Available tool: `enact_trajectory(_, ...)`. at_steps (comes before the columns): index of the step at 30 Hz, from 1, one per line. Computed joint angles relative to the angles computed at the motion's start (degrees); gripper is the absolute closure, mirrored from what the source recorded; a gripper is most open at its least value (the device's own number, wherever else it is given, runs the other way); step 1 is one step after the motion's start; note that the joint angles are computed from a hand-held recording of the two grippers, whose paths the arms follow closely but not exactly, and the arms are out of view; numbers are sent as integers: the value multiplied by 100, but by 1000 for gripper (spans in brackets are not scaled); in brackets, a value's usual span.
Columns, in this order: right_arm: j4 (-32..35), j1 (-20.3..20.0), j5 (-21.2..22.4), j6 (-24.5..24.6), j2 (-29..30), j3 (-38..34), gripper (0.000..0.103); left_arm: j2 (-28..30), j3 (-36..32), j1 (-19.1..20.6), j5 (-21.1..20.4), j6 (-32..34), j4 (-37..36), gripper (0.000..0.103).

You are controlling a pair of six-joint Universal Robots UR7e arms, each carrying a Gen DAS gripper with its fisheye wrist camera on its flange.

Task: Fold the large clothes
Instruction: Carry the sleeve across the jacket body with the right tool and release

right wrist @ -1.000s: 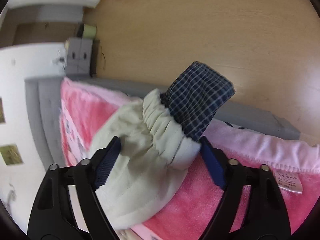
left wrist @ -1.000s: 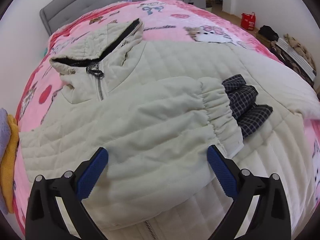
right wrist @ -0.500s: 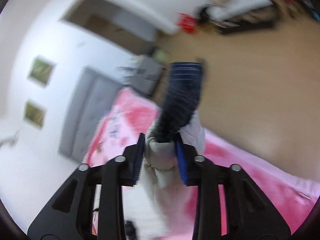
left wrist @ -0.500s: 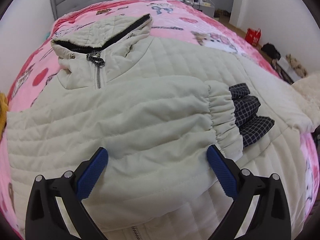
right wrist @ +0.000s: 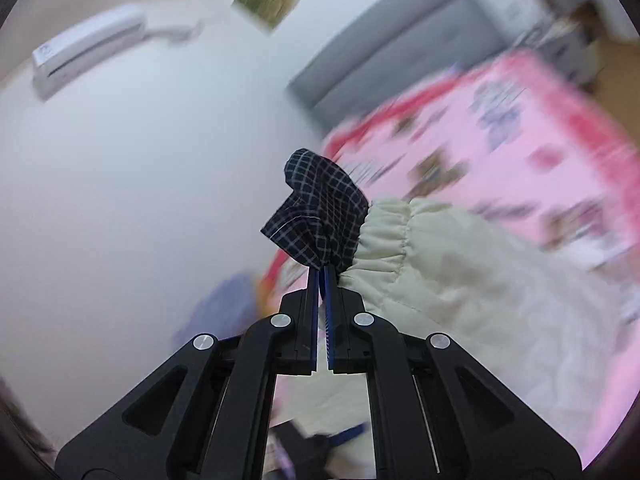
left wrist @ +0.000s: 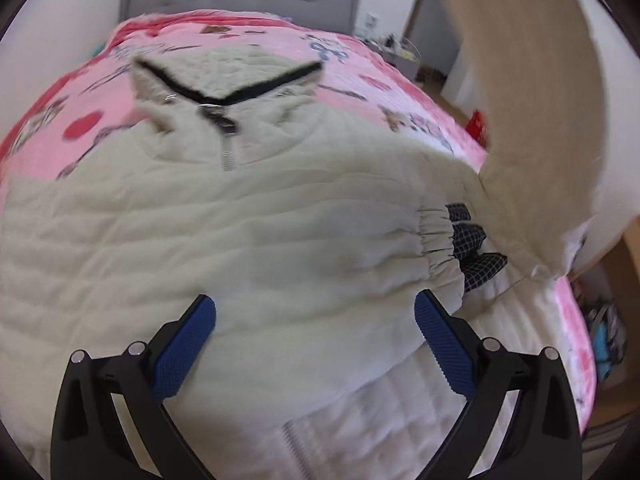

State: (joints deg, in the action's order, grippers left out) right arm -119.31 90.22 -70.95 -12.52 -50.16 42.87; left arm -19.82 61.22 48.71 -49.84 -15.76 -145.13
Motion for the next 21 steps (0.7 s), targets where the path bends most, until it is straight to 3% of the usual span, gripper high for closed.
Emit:
enact_trajectory(5, 439, 486, -311, -336, 280, 307, 100, -1138, 1594, 40, -45, -351, -839, 5)
enact_trajectory(13, 915, 889, -821, -539, 959, 216, 100, -2839, 3534, 23, 319, -768, -800, 5)
enact_trajectory(17, 909, 1087, -1722, -1077, 1007, 536, 100, -3367, 4049, 15, 510, -1095, -588, 5)
enact_trajectory(21, 981, 1269, -2860, -2158, 747, 1265, 100, -3689, 4350, 53, 604, -1445, -395, 5)
